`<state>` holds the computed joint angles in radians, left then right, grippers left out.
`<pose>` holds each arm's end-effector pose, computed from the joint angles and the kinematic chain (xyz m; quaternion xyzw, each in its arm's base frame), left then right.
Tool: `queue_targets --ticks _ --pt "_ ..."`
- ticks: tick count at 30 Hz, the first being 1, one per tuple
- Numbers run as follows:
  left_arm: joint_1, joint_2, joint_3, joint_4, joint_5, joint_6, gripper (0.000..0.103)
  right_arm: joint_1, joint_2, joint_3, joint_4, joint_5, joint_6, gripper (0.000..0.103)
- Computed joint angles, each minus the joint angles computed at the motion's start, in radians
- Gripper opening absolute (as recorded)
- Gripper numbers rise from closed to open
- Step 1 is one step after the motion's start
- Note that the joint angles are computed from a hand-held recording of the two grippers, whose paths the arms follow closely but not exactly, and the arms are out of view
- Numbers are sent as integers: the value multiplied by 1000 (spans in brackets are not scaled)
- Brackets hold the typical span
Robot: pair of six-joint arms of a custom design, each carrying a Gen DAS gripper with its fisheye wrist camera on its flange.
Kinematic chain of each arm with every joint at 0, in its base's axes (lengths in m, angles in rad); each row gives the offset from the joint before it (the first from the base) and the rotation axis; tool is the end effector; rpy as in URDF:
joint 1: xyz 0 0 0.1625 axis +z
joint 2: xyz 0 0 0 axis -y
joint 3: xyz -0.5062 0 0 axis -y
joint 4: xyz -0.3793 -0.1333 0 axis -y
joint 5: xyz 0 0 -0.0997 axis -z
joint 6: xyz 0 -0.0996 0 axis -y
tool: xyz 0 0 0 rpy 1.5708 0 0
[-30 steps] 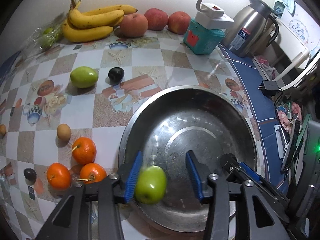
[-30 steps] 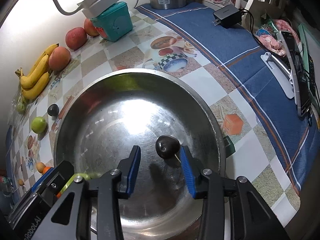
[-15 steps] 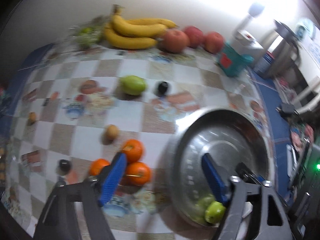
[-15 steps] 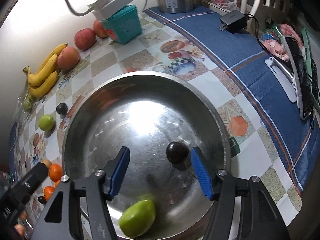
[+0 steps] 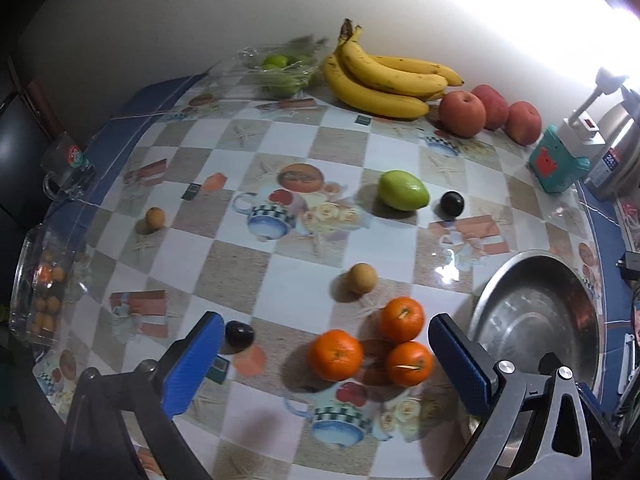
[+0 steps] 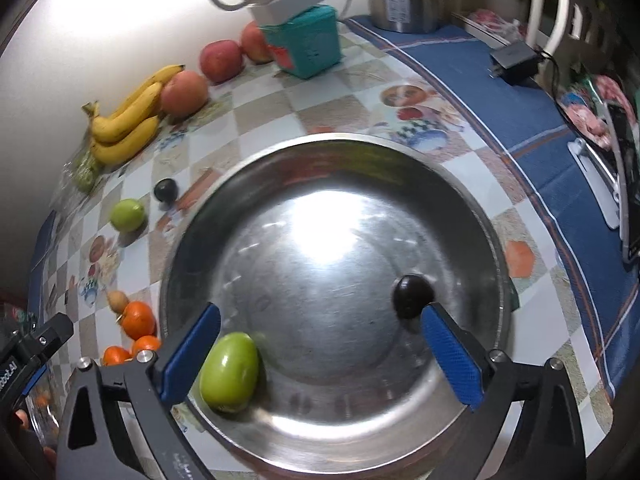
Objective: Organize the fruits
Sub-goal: 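Move both tools back toward the oranges and the black round fruit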
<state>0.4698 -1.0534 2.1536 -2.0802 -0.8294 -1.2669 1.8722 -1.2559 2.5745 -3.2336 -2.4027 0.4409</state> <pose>-0.3231 -0.3890 0.1478 0.0312 0.8974 -0.2186 0.3820 0.1662 -0.3336 0.2470 -0.1318 -0.8942 0.2904 0.3142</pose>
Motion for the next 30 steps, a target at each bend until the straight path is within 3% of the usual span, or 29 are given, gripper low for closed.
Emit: queue_targets --ticks 5,11,20,30 --pt "8 -51 30 -11 12 -13 103 16 20 0 -54 54 -47 100" --pt "32 -117 62 -17 7 -52 103 62 40 -51 22 76 -74 100" --pt "58 -221 109 35 36 -130 103 153 131 -125 39 126 -171 100" --pt "84 -258 157 -31 32 -121 103 169 205 -172 88 198 -187 100"
